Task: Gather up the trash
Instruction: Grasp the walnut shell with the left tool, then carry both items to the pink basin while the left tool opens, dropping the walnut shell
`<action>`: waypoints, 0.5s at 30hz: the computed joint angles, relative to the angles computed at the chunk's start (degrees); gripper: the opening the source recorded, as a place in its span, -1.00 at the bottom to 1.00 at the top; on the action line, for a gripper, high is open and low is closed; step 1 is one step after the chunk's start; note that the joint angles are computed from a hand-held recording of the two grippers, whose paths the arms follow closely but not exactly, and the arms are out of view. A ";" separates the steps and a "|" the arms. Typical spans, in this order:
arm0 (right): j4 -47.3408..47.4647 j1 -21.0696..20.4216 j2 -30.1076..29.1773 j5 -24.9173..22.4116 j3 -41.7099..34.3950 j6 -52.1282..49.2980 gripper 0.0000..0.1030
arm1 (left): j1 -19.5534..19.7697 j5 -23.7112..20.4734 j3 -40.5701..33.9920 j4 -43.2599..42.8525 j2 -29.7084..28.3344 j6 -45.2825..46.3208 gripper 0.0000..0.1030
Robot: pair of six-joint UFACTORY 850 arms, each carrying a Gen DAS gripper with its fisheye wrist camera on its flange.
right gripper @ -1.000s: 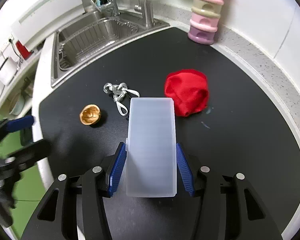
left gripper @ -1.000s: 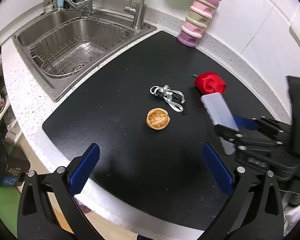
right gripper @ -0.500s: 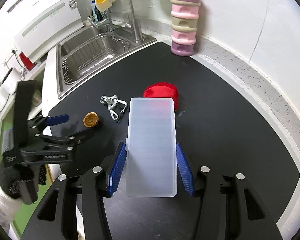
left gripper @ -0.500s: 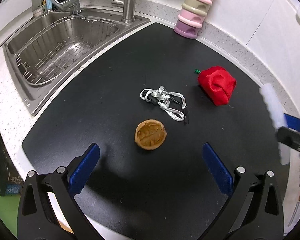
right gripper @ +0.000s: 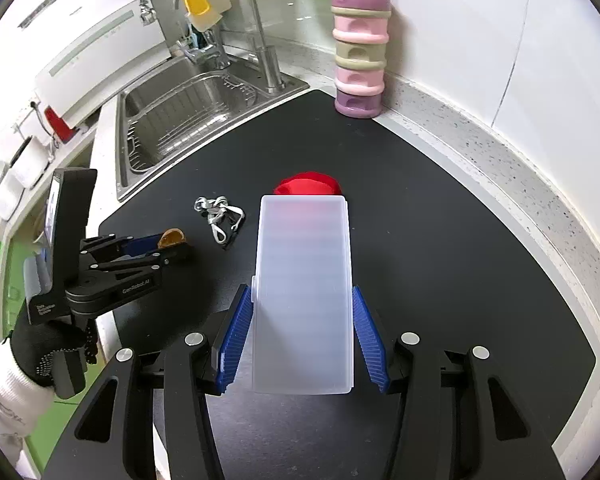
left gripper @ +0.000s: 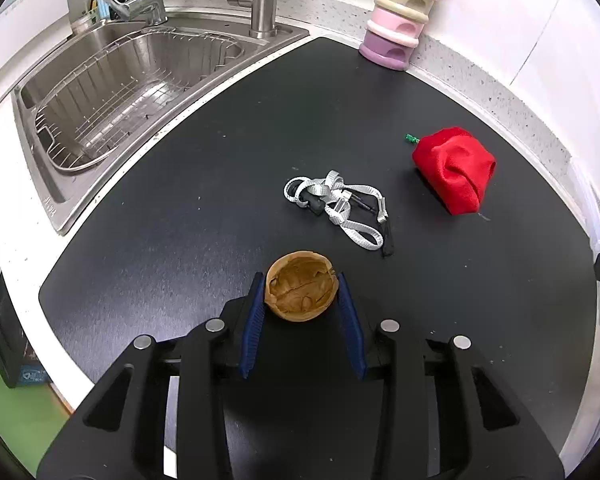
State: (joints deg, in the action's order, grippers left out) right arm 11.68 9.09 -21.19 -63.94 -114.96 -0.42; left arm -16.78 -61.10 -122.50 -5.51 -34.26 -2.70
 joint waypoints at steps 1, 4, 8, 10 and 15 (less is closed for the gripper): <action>0.39 0.01 0.09 0.09 0.08 -0.40 -0.04 | -0.05 -0.01 0.14 0.06 0.33 -0.15 -0.30; 2.30 -0.26 0.38 0.42 0.29 -1.46 -0.04 | -0.20 0.12 1.67 0.26 2.21 -0.81 -0.30; 3.39 0.34 1.08 0.67 0.16 -3.52 -0.04 | -0.16 0.86 5.48 1.16 6.61 -2.64 -0.30; 4.15 0.88 1.65 0.78 0.27 -4.74 -0.04 | 0.01 1.18 7.52 1.64 8.82 -3.60 -0.30; 6.29 2.65 2.61 0.63 0.13 -7.33 -0.04 | 0.92 2.12 14.11 3.69 16.05 -6.73 -0.30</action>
State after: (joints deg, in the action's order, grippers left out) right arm 17.97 11.74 -18.58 -63.31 -114.83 -7.75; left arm -15.87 -58.98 -108.39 -1.82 -18.21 -9.43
